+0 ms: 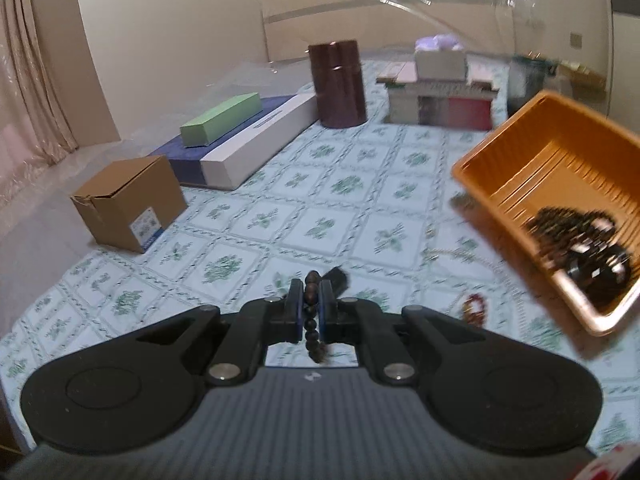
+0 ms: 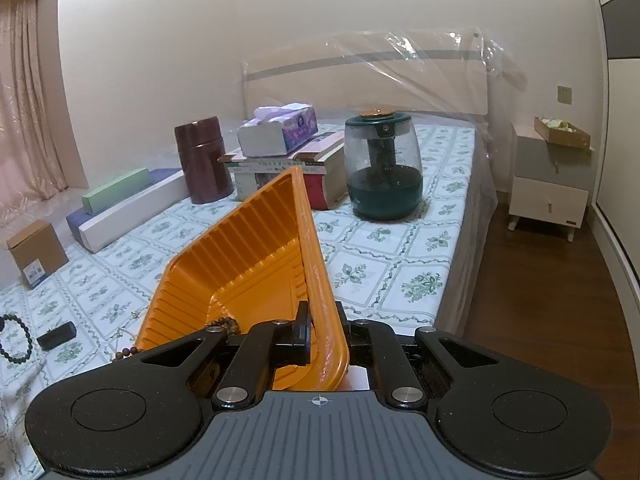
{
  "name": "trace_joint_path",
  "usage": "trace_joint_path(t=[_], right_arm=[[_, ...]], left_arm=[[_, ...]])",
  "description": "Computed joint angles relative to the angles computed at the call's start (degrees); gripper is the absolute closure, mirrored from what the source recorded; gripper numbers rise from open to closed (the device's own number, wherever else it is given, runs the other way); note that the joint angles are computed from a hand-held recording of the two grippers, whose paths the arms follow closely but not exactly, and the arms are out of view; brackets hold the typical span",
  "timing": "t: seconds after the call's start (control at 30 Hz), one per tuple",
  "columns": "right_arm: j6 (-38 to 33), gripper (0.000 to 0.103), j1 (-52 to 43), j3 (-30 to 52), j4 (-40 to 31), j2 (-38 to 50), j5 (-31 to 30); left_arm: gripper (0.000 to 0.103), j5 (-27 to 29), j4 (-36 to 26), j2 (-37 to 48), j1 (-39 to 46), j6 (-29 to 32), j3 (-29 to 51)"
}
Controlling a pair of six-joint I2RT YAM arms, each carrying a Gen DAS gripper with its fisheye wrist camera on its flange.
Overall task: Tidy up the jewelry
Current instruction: 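Carry the black watch into the orange tray with left gripper while right holds tray, then release the watch in the tray and move the left gripper back to the bed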
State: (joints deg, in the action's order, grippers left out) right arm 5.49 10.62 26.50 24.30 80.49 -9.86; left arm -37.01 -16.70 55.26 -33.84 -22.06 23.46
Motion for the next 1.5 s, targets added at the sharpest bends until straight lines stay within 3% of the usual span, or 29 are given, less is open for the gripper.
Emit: trace_joint_path(t=[0.23,0.53,0.97,1.5], right_arm=[[-0.03,0.094,-0.01,-0.07,-0.28,-0.33,-0.10],[-0.15,0.094,-0.05,-0.17,-0.40,-0.56,-0.20],[0.15,0.094,0.16,-0.07,-0.95,-1.01,-0.08],[0.36,0.094,0.23,-0.09,-1.12,-1.19,-0.03]], left_arm=[[0.097,0.21,-0.41,1.68,-6.40,-4.61,2.89],[0.097,3.55,6.53,8.19,-11.55,-8.18,6.05],[0.097,8.36,17.95,21.64,-14.33,-3.47,15.42],[0.097,10.80,24.23,34.96,-15.25,-0.44,22.83]])
